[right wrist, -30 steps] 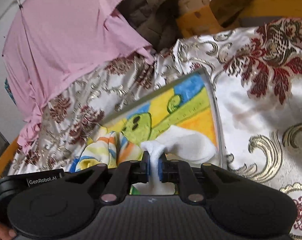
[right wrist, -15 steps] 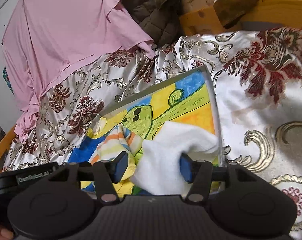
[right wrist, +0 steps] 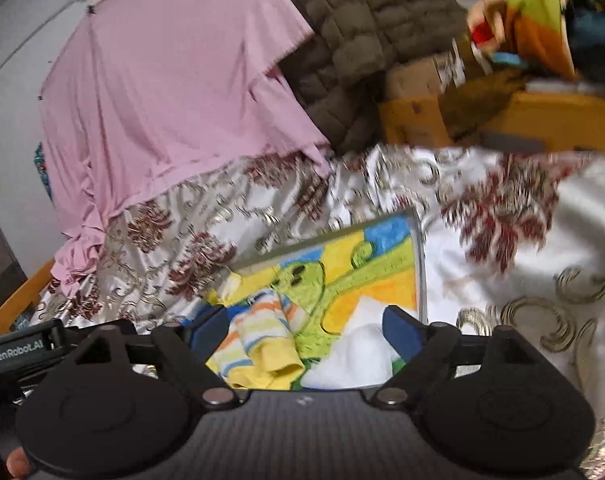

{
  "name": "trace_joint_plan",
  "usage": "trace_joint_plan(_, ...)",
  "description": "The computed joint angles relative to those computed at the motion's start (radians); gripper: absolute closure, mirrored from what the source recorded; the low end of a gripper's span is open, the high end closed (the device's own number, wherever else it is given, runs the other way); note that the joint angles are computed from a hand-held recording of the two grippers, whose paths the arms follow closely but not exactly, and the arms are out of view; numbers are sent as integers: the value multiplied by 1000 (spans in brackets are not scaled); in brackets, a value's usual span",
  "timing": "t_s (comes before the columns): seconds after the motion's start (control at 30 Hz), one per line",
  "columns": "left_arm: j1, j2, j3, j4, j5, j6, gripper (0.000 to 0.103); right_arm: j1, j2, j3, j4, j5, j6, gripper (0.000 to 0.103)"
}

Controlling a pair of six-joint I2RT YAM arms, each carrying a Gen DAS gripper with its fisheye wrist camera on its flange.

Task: Organize soft objects
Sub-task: 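Open both tools to drop the sock and white cloth into the tray, then move both open tools back to the pile of soft items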

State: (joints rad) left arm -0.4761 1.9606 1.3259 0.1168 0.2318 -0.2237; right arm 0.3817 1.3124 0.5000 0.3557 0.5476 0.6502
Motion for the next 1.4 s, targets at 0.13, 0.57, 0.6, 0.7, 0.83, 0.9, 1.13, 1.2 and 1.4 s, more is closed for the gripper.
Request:
trace_joint_plan(0.13, 20, -127, -138, 52, 6, 33, 8, 112, -61, -19, -21, 116, -5, 8)
trace_joint_plan(0.57, 141, -509, -508, 115, 90, 91, 1, 581, -15, 30, -135, 611, 92, 0)
trace_joint_plan(0.6, 161, -536, -530, 110, 108, 97, 1, 611, 0, 41, -155, 642, 117, 0)
trace_joint_plan(0.7, 225, -603, -588, 97, 164, 120, 1, 698, 44, 88, -269, 732, 225, 0)
trace_joint_plan(0.83, 321, -679, -647, 53, 253, 173, 1, 803, 163, 238, -708, 822, 627, 0)
trace_joint_plan(0.9, 361, -705, -670, 27, 290, 207, 1, 846, 239, 317, -933, 821, 856, 0)
trace_joint_plan(1.13, 505, -746, -757, -29, 411, 324, 1, 933, 420, 479, -1258, 743, 1175, 0)
trace_joint_plan(1.2, 534, -735, -773, -39, 441, 378, 1, 948, 448, 501, -1273, 724, 1185, 0)
trace_joint_plan(1.4, 590, -665, -780, -83, 487, 587, 1, 963, 485, 524, -1204, 656, 1092, 0)
